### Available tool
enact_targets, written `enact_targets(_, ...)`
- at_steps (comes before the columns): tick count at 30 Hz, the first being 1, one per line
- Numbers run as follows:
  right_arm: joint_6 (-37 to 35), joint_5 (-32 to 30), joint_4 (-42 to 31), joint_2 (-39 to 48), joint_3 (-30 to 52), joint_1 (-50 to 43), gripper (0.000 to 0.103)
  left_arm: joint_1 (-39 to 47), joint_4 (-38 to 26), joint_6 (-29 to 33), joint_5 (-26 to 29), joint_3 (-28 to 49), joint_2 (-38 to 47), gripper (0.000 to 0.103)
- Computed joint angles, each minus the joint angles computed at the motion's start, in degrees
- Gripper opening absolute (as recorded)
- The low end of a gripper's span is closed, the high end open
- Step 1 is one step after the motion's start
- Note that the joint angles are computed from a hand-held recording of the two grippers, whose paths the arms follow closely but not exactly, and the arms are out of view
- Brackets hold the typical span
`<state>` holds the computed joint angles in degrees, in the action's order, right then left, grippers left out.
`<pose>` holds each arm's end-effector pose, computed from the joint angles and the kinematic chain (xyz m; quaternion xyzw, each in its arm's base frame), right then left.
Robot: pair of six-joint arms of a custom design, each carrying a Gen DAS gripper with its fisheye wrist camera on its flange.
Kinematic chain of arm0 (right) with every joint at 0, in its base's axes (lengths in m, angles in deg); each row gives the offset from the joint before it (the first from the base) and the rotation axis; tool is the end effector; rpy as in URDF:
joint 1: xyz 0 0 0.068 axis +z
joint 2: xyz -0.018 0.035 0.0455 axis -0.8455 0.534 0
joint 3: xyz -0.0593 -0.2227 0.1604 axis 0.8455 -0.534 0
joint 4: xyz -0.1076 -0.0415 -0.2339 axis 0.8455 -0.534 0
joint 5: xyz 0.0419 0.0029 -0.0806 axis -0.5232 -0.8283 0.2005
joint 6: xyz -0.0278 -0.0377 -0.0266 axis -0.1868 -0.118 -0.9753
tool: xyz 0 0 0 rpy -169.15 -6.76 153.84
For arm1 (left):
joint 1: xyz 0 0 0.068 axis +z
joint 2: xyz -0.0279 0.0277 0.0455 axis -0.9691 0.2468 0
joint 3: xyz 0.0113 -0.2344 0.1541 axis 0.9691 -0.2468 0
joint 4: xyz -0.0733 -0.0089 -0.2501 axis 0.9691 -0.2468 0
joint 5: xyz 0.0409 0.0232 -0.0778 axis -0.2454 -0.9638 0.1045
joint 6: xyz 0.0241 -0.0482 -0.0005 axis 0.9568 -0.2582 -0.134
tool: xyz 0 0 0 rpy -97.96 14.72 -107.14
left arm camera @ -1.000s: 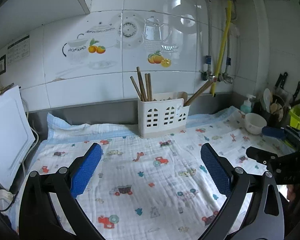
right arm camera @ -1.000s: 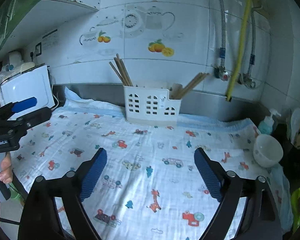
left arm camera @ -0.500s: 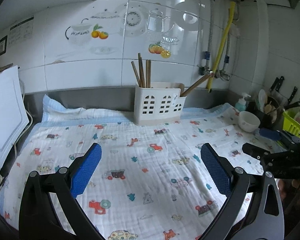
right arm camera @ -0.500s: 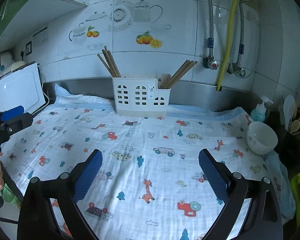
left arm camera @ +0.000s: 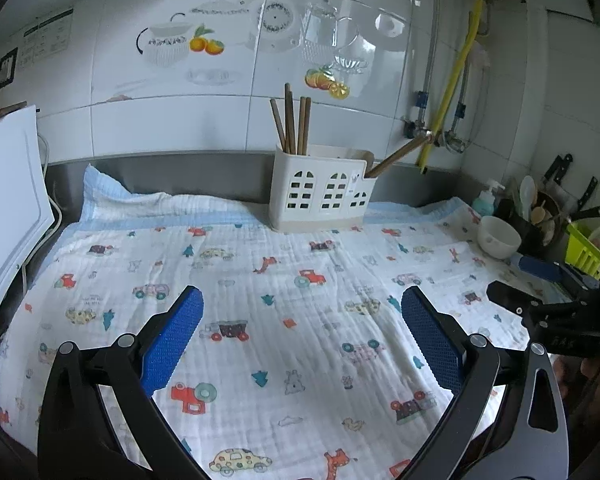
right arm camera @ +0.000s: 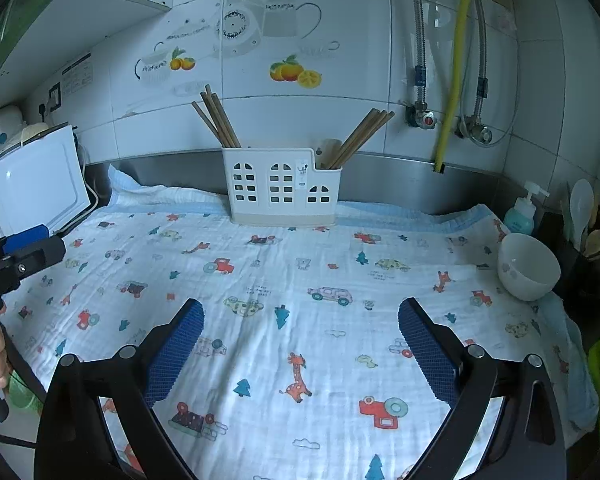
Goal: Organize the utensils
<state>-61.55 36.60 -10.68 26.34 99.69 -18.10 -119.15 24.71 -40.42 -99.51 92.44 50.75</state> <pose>0.1449 0.0961 0.1336 -0.0253 0.8764 0.0012 0.4810 0.1798 -0.1557 0.1269 0.1033 0.8516 -0.1491 0.4918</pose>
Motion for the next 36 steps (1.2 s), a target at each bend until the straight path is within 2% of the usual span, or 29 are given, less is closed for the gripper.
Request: enact_targets(36,0.43,-1.24,2.88,2.65,-0.75,-0.74,0.095,-0.55,-1.58,-1.39,-0.04,1.04,2.12,0.098)
